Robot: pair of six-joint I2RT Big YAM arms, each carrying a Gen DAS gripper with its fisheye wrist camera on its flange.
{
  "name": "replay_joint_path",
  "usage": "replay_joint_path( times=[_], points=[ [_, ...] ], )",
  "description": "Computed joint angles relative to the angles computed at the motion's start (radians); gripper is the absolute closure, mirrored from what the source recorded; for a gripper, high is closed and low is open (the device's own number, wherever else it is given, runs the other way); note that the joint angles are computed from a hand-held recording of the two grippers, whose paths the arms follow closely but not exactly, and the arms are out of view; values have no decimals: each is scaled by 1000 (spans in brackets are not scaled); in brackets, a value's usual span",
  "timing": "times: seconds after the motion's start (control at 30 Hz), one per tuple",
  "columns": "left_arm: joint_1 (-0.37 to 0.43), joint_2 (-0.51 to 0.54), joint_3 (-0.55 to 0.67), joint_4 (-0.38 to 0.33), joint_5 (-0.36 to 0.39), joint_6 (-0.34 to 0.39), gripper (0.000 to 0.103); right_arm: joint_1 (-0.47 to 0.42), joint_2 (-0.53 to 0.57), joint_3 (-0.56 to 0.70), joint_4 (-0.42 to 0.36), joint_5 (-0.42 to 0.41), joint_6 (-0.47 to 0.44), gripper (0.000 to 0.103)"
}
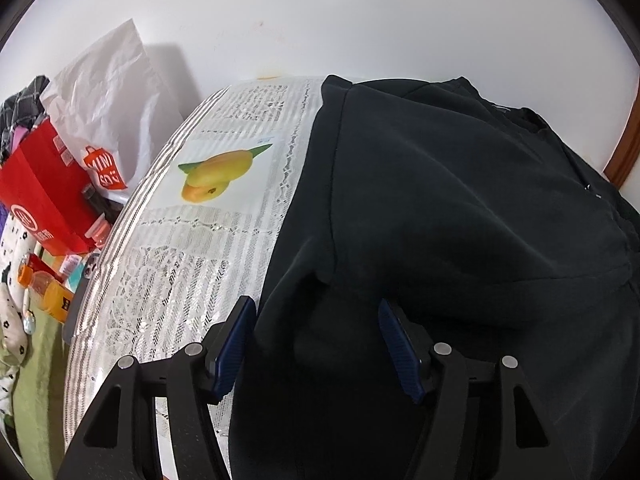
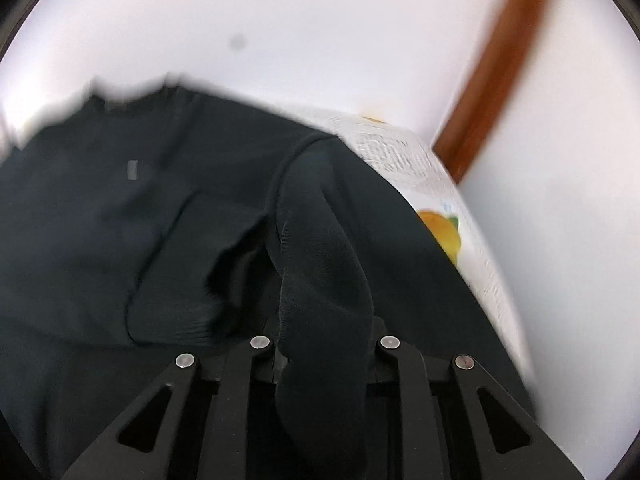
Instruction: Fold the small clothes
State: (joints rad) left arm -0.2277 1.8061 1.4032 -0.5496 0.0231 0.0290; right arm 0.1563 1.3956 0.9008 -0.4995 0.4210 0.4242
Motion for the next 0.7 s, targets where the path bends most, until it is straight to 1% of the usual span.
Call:
replay_joint_path(
  times=[0.03, 0.07, 0.1, 0.13, 0.17, 0.2, 0.23, 0.33, 0.4, 0.5, 0.53, 0.6, 0.63, 0.67, 0.7],
  points=[
    [2, 0, -2, 3, 5, -3, 39, -34, -34, -37, 47, -73, 29, 82],
    [3, 0, -3, 6, 5, -4, 39, -60, -48, -54, 58, -123, 57, 80],
    [3, 1, -3, 8, 3, -1, 39, -65, -49, -57, 52, -135, 60, 79],
    [1, 0, -3, 7, -3, 2, 39, -63, -49, -53, 36, -126, 49, 72],
    [1, 0, -2, 4, -5, 4, 39, -45, -41, -30, -6, -80, 47, 65],
    [1, 2, 0, 2, -6, 4, 39, -26, -46, -18, -34, -32, 49, 64],
    [1, 2, 1, 1, -6, 6, 39, -2, -61, -13, -43, 14, 44, 64],
    [1, 3, 2, 2, -7, 6, 39, 65, -95, 13, -50, 106, 21, 63],
    [2, 3, 1, 3, -7, 10, 39, 98, -97, 37, -42, 100, -8, 63],
    [1, 3, -1, 2, -9, 5, 39, 134, -41, 94, -51, 74, -41, 63],
    [0, 3, 0, 0, -9, 3, 39, 137, -12, 110, -50, 56, -42, 64],
    [0, 2, 2, -7, -7, 1, 40, 124, 50, 132, -61, 1, -13, 73],
    [0, 1, 3, -11, -5, 1, 40, 115, 74, 139, -72, -20, 1, 85],
    [1, 0, 3, -17, 0, 6, 40, 102, 98, 144, -90, -24, 25, 91],
    [-1, -3, 2, -21, 0, 9, 40, 93, 110, 142, -108, -14, 57, 91]
  ],
)
